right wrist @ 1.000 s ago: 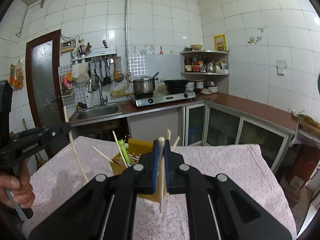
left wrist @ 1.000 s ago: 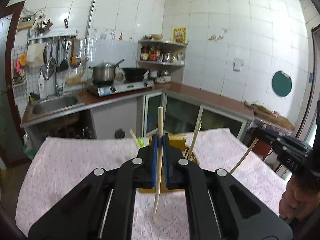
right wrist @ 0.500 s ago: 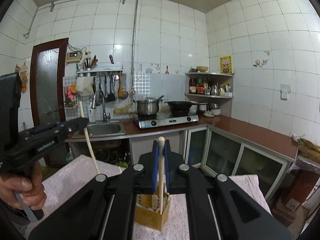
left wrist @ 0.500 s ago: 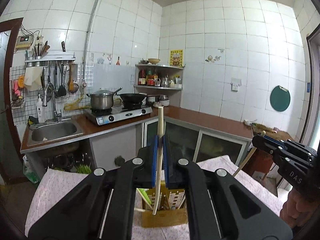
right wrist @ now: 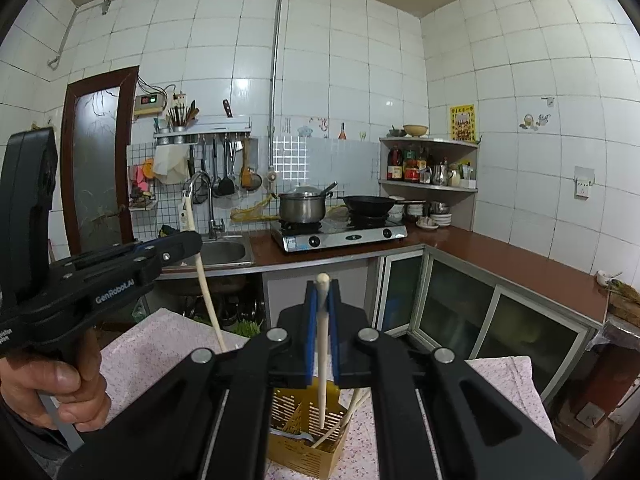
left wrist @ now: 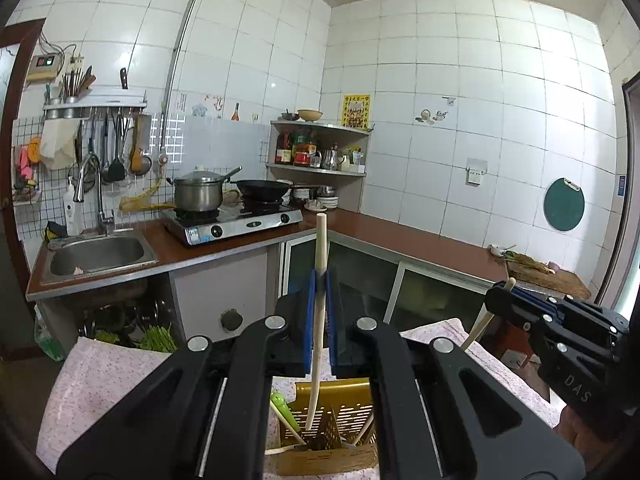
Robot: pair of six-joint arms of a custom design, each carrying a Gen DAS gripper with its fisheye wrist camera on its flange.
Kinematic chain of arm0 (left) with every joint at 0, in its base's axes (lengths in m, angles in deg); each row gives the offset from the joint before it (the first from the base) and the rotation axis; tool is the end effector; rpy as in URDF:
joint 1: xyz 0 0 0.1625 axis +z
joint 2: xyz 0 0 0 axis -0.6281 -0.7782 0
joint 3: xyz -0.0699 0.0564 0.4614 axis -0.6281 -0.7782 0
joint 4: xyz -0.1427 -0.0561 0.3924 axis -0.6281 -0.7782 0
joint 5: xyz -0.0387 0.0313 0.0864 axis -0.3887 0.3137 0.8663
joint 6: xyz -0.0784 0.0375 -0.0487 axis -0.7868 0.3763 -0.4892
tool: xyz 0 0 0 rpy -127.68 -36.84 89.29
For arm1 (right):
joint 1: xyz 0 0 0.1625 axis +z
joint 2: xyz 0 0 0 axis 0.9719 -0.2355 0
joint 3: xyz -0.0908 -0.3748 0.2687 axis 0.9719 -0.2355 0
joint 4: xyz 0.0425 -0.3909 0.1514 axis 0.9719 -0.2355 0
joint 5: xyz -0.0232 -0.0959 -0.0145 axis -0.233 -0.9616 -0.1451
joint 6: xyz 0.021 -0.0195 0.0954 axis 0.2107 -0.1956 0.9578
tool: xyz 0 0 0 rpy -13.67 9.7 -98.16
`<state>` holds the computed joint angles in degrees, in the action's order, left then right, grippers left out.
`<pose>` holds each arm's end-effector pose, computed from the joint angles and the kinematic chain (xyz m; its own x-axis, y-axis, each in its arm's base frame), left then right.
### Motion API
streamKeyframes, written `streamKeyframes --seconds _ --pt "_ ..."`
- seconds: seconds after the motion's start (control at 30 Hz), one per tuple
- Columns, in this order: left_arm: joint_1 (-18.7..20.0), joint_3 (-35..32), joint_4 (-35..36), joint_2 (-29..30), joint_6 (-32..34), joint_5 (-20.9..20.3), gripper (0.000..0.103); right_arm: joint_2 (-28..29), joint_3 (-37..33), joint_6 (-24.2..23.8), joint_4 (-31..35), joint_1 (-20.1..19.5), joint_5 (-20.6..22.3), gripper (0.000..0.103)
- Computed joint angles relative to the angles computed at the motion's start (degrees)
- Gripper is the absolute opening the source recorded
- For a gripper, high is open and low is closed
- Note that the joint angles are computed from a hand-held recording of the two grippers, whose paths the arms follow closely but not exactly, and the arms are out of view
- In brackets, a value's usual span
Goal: Organize utensils
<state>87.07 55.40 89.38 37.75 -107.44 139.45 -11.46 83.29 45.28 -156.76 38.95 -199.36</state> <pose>-0.3725 -0.6881 0.2441 -0.7166 0.4117 -0.5630 0.6849 0.2627 -0.6796 0.3644 -0.5880 0.2761 -0.6990 -0.0277 0.7145 -0.6973 0.2478 -0.6726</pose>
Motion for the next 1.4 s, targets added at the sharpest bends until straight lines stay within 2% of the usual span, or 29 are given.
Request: streamKeyframes --seconds 0.3,0.67,0.87,0.93,1.1,1.17,1.2,1.23,1.27,1.3,1.33,1.37,1.4 --pt "2.6 -6.6 4.4 5.0 -1.3 1.3 0.004 2.0 -2.7 1.6 2.7 -2.4 0.6 0.006" --pt "4.8 -13.5 11.1 10.3 -3.8 0.2 0.004 3.9 -5.1 4.7 7.6 -5.3 -0.9 0.006" --pt "5.3 -15.9 14.2 11.9 -4.4 -0.6 0.006 4.2 -5.0 4.8 7.8 -5.7 -1.1 0.007" --pt "5.3 -14.8 13.1 11.4 -4.1 -1.1 0.015 4.3 -5.0 4.4 7.1 -5.5 -1.4 0.007" --pt "4.6 -10.3 8.5 8.9 -3.1 -2.1 0.026 4.3 -4.6 2.9 4.3 -4.9 -2.5 0.007" --pt "4.2 -8.2 6.7 7.6 -2.4 -2.6 0.036 4.1 -4.2 2.5 3.1 -4.6 -3.0 0.008" --pt "3.9 -6.4 4.9 6.5 -1.7 -3.1 0.044 4.1 -4.1 2.1 2.4 -4.4 -3.3 0.018" --pt "3.7 -4.5 3.2 5.4 -1.2 -3.3 0.054 3.8 -3.4 1.5 1.1 -4.2 -3.4 0.037" --pt "3.5 -2.9 1.8 4.4 -0.6 -3.4 0.058 3.7 -3.0 1.1 0.1 -4.0 -3.5 0.045" --pt "3.3 -0.5 -0.3 2.9 0.2 -3.7 0.069 3.5 -2.5 0.4 -1.5 -3.7 -3.7 0.049" --pt "3.2 1.6 -2.1 1.6 0.9 -3.9 0.078 3.1 -1.2 -0.6 -3.3 -3.5 -3.9 0.049" --pt "3.2 4.6 -4.7 -0.1 1.6 -4.0 0.082 2.7 0.0 -1.5 -4.7 -3.3 -4.0 0.049" --pt "3.1 6.8 -6.6 -1.4 2.0 -4.2 0.091 2.4 1.0 -2.3 -6.0 -3.2 -4.1 0.052"
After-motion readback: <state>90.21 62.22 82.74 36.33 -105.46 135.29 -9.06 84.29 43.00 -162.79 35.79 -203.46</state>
